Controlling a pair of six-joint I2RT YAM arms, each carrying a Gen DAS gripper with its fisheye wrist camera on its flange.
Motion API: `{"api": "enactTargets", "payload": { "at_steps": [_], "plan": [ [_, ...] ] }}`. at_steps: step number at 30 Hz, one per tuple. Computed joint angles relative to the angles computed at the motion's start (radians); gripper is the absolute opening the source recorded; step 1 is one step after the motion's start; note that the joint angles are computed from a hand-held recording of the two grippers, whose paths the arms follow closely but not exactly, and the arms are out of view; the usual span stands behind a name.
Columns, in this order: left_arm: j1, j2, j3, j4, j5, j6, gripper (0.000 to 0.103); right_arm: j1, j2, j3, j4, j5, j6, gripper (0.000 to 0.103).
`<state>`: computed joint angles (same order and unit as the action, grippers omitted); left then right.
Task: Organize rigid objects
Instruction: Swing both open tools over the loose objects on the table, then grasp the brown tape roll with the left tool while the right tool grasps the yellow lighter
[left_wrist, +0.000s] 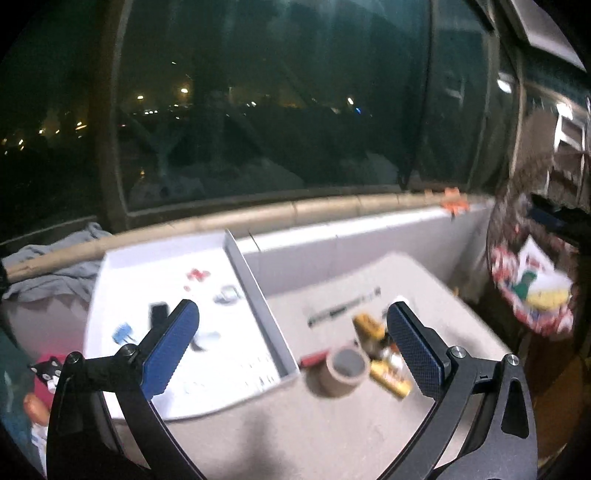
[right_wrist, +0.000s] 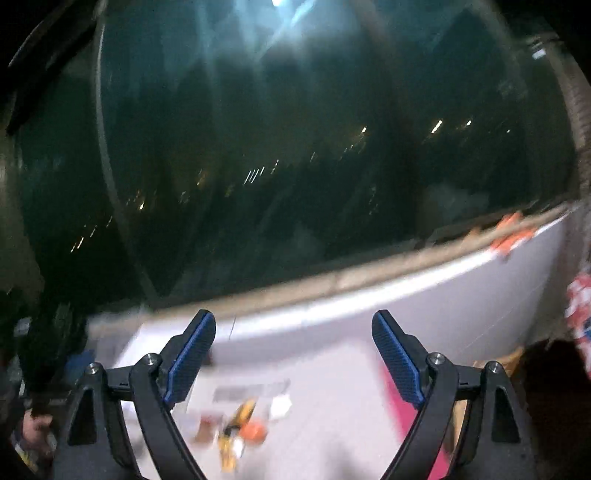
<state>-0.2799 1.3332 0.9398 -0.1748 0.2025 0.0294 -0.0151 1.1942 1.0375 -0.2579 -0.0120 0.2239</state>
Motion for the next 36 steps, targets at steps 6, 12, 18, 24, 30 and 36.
{"api": "enactTargets", "payload": {
  "at_steps": [6, 12, 18, 24, 30, 36],
  "plan": [
    [-0.088, 0.056, -0.08, 0.071, -0.09, 0.013, 0.102, 0.185, 0.275, -0.069, 0.018, -0.012, -0.134, 0.086],
    [-0.116, 0.106, -0.108, 0.112, -0.103, 0.034, 0.102, 0.246, 0.405, -0.04, -0.008, -0.09, -0.178, 0.078],
    [-0.099, 0.127, -0.103, 0.098, -0.074, 0.075, 0.099, 0.251, 0.477, -0.049, -0.003, -0.137, -0.179, 0.056],
    [-0.109, 0.179, -0.058, 0.083, -0.075, 0.092, 0.094, 0.297, 0.556, -0.008, 0.049, -0.063, -0.211, 0.048],
    [-0.144, 0.275, 0.032, 0.06, -0.094, 0.099, 0.084, 0.327, 0.59, -0.009, 0.101, 0.006, -0.239, 0.023],
    [-0.187, 0.364, 0.115, 0.027, -0.097, 0.103, 0.084, 0.241, 0.558, -0.06, 0.127, -0.103, -0.175, 0.023]
  ]
}}
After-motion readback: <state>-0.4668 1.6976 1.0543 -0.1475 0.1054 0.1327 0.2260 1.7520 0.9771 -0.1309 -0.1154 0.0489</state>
